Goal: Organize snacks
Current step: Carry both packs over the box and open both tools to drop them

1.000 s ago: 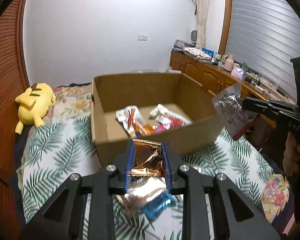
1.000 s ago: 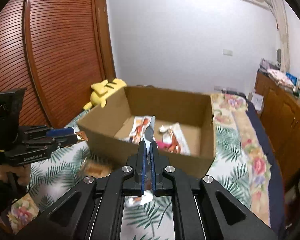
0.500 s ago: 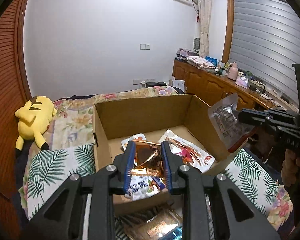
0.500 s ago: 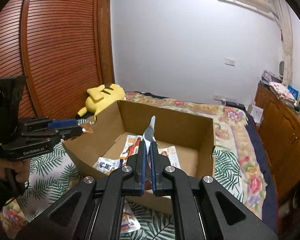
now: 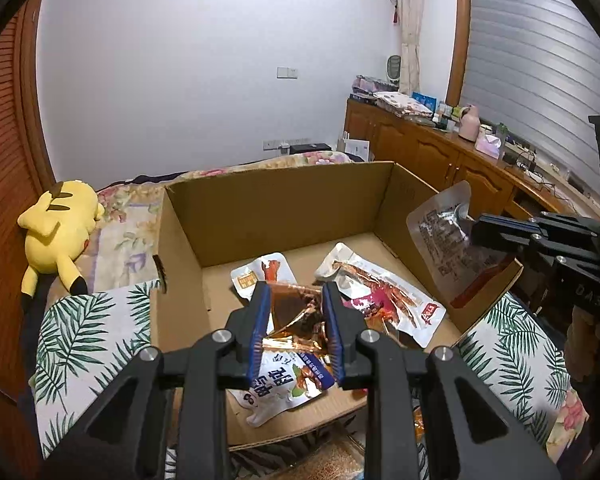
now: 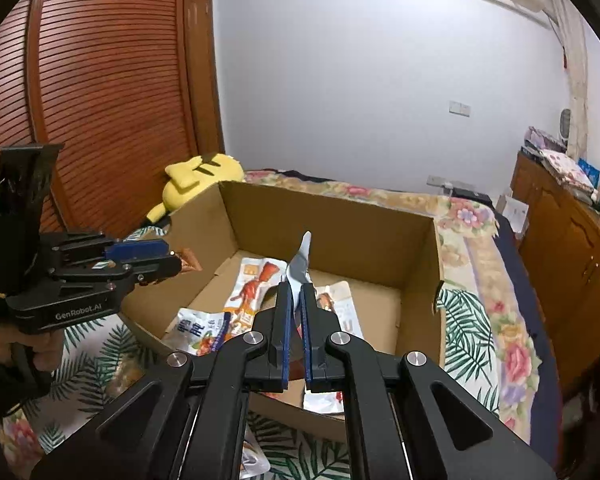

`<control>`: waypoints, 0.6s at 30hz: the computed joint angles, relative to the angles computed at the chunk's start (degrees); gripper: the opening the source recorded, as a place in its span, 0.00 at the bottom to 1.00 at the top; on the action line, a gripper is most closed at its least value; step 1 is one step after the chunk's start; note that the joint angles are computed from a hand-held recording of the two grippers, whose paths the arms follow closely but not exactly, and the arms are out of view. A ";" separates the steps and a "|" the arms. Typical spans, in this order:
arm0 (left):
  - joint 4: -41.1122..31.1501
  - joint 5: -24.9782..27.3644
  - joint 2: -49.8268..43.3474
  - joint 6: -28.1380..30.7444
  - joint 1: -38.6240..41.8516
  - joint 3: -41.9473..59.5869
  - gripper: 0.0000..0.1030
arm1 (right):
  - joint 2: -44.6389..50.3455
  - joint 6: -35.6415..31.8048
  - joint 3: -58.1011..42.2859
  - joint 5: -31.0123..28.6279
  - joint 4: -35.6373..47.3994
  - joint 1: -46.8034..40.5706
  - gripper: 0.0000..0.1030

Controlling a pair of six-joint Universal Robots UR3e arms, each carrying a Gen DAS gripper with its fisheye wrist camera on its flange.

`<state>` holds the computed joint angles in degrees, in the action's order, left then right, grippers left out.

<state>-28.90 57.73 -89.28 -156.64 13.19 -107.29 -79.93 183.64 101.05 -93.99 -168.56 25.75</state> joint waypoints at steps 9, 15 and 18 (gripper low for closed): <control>-0.50 0.21 1.25 0.50 0.93 -0.65 0.30 | 2.28 1.72 0.74 -0.67 -0.90 -0.26 0.02; -1.60 -0.09 2.65 1.21 1.77 -1.12 0.33 | 3.03 2.28 1.16 -0.77 -1.22 -0.14 0.02; -2.10 -0.27 2.85 1.44 2.02 -1.15 0.38 | 3.26 2.59 1.20 -0.56 -1.18 -0.34 0.02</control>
<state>-31.01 57.46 -86.43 -155.20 15.21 -108.44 -76.67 186.23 102.25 -94.55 -169.75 25.41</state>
